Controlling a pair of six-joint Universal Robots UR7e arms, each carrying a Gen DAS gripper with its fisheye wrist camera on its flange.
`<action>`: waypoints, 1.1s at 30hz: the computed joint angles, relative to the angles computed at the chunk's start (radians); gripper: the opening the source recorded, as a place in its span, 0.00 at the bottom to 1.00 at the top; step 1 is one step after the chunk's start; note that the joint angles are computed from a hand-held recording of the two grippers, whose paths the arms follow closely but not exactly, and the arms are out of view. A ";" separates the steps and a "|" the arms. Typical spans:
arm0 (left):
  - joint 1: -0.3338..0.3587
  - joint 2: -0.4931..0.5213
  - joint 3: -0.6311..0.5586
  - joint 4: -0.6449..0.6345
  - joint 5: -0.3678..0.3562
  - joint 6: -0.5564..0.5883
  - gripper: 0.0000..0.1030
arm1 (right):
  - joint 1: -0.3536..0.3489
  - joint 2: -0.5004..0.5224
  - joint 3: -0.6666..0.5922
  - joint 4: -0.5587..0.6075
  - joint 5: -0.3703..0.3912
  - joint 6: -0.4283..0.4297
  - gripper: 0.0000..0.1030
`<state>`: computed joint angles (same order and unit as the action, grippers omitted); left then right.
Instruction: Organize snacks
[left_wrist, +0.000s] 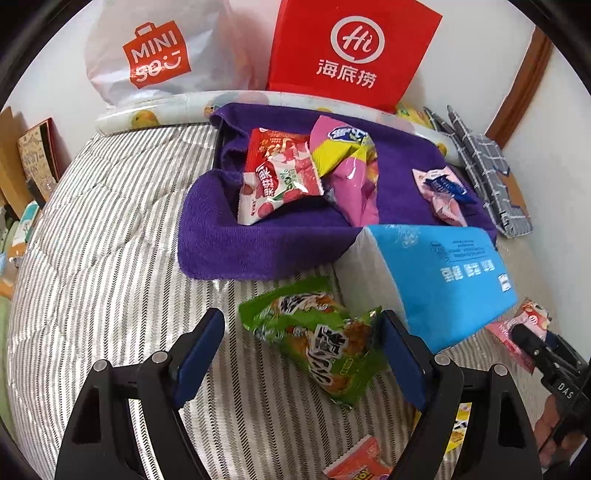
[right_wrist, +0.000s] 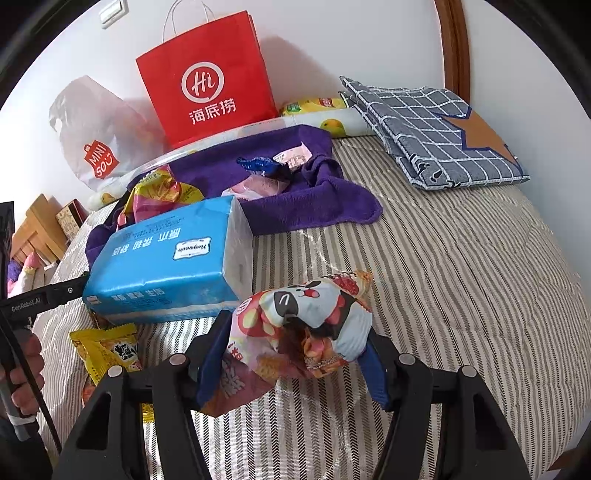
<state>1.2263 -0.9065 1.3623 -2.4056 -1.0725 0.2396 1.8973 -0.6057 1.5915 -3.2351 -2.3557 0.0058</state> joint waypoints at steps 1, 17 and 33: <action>-0.002 -0.002 0.006 -0.013 0.014 0.008 0.82 | 0.000 0.001 -0.001 0.001 -0.002 -0.001 0.60; -0.003 0.014 0.036 -0.108 0.074 0.125 0.80 | -0.009 0.011 -0.012 0.006 0.002 -0.013 0.61; 0.017 0.031 0.076 -0.261 0.026 0.180 0.47 | -0.039 0.048 -0.047 -0.025 -0.009 -0.043 0.60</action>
<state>1.2436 -0.8757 1.4379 -2.6663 -1.0461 0.4194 1.8579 -0.5579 1.5447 -3.2605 -2.3643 -0.0374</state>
